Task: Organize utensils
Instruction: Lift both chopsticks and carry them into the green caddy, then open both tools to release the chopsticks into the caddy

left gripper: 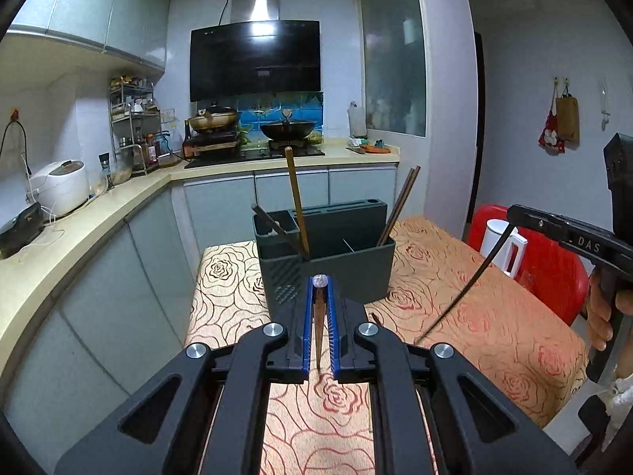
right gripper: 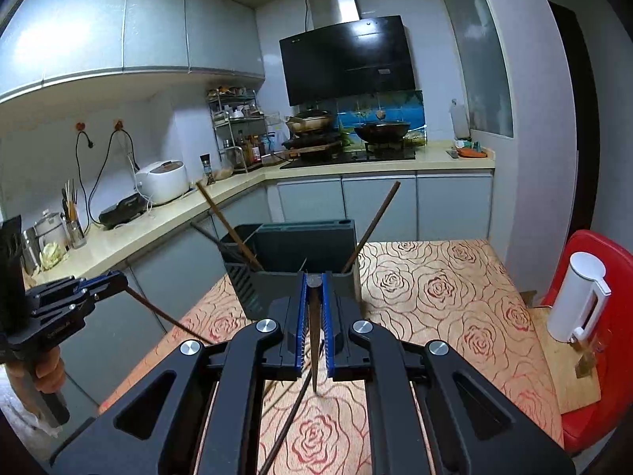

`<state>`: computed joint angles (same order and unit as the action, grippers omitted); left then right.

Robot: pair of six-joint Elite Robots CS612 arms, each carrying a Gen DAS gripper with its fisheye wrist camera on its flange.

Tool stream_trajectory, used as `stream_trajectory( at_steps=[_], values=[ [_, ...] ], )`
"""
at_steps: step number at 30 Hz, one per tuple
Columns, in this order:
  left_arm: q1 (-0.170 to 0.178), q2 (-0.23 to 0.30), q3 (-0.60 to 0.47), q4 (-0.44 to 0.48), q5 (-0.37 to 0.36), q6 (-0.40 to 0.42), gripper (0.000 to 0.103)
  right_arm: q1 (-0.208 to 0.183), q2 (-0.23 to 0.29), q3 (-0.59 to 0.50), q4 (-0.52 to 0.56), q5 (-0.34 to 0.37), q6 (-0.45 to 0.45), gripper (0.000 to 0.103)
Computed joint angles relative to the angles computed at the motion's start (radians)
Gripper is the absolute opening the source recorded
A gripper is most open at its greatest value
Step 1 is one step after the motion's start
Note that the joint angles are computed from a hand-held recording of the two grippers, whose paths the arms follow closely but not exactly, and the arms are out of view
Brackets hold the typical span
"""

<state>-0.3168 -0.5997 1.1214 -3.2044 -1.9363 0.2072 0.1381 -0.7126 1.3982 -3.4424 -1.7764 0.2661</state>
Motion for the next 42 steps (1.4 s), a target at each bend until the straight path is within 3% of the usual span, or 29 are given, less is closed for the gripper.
stream_trajectory(
  at_steps=[5,14,26,36,42],
  values=[
    [-0.002,0.003,-0.042,0.053,-0.001,0.013,0.006,-0.013,-0.008,-0.028,0.036,0.027,0.016,0.008],
    [-0.009,0.008,-0.121,0.126,-0.025,0.036,0.006,-0.022,-0.027,-0.065,0.072,0.014,-0.023,0.008],
    [-0.038,0.039,-0.260,0.186,-0.030,0.039,0.006,-0.044,-0.024,-0.159,0.137,0.023,-0.030,0.008],
    [-0.061,0.108,-0.428,0.215,0.034,-0.004,0.006,-0.051,0.024,-0.279,0.202,-0.003,-0.041,0.008],
    [-0.071,0.179,-0.570,0.286,0.071,-0.038,0.006,-0.058,0.072,-0.364,0.246,-0.010,-0.016,0.008]
  ],
)
